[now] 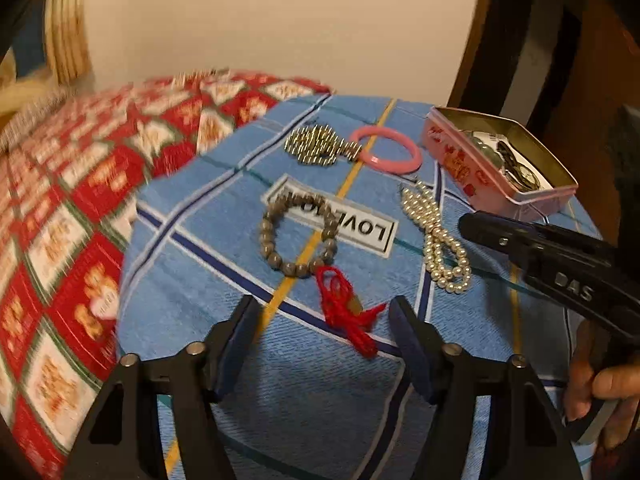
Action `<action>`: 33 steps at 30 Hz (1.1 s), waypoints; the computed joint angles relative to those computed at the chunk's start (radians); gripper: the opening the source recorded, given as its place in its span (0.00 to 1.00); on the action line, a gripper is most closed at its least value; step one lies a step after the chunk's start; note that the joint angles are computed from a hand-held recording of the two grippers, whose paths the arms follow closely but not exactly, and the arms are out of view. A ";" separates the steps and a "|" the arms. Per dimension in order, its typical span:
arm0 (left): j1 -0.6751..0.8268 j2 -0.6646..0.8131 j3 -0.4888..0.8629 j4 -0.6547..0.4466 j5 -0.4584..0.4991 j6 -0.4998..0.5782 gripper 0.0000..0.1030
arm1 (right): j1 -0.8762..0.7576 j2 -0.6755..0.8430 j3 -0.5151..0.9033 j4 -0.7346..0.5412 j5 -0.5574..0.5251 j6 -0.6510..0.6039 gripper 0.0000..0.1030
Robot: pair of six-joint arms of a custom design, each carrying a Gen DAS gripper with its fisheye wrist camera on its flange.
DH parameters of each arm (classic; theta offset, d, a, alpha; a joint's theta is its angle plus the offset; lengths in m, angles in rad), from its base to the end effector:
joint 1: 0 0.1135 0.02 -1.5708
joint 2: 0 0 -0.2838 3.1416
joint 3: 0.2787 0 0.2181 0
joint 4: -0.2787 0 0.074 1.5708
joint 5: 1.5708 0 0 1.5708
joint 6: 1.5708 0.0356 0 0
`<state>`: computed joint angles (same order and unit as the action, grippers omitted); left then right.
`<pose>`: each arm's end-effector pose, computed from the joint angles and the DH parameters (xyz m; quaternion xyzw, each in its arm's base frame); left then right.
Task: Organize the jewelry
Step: 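Grasp the pearl strand with the right tool while the left tool grasps the red-tasseled piece, then carry pearl strand and red-tasseled piece over the tin and open both tools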
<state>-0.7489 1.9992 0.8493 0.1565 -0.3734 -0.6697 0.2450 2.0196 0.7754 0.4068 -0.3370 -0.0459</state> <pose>0.2555 -0.2198 0.1150 -0.0155 0.9433 -0.0472 0.3282 0.3263 0.0937 0.1099 -0.1929 0.9019 0.1909 0.3362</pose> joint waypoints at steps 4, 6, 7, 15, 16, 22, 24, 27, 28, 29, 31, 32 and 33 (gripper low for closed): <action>0.009 0.017 0.023 -0.017 0.022 0.011 0.37 | 0.012 -0.004 -0.005 0.009 0.014 -0.002 0.22; 0.002 0.026 0.040 -0.027 0.023 0.031 0.26 | 0.012 0.003 0.005 0.000 0.013 -0.002 0.22; -0.003 0.027 0.042 -0.024 0.027 0.045 0.17 | 0.012 0.003 0.005 0.000 0.012 0.000 0.22; 0.004 -0.022 -0.086 0.145 0.060 0.065 0.04 | -0.007 0.016 0.014 0.007 -0.010 0.020 0.22; 0.003 -0.034 -0.108 0.178 0.056 0.064 0.04 | -0.007 0.018 0.019 0.001 -0.011 0.021 0.22; -0.017 -0.111 -0.203 0.338 -0.021 0.054 0.04 | -0.001 0.027 0.036 -0.022 -0.014 0.025 0.34; -0.027 -0.140 -0.245 0.427 -0.042 0.066 0.03 | 0.014 0.030 0.045 -0.019 -0.005 0.025 0.42; -0.045 -0.172 -0.280 0.498 -0.090 0.088 0.03 | 0.076 0.032 0.064 -0.021 0.090 -0.007 0.44; -0.045 -0.182 -0.291 0.513 -0.096 0.092 0.03 | 0.099 0.042 0.086 -0.044 0.133 -0.023 0.44; -0.044 -0.188 -0.301 0.529 -0.101 0.093 0.03 | 0.115 0.055 0.113 -0.077 0.156 -0.032 0.44; -0.039 -0.197 -0.316 0.558 -0.100 0.098 0.03 | 0.136 0.081 0.162 -0.138 0.180 -0.046 0.48; -0.037 -0.201 -0.317 0.560 -0.101 0.100 0.03 | 0.146 0.077 0.159 -0.134 0.195 -0.058 0.48; -0.037 -0.200 -0.314 0.558 -0.105 0.101 0.03 | 0.157 0.080 0.163 -0.142 0.213 -0.072 0.47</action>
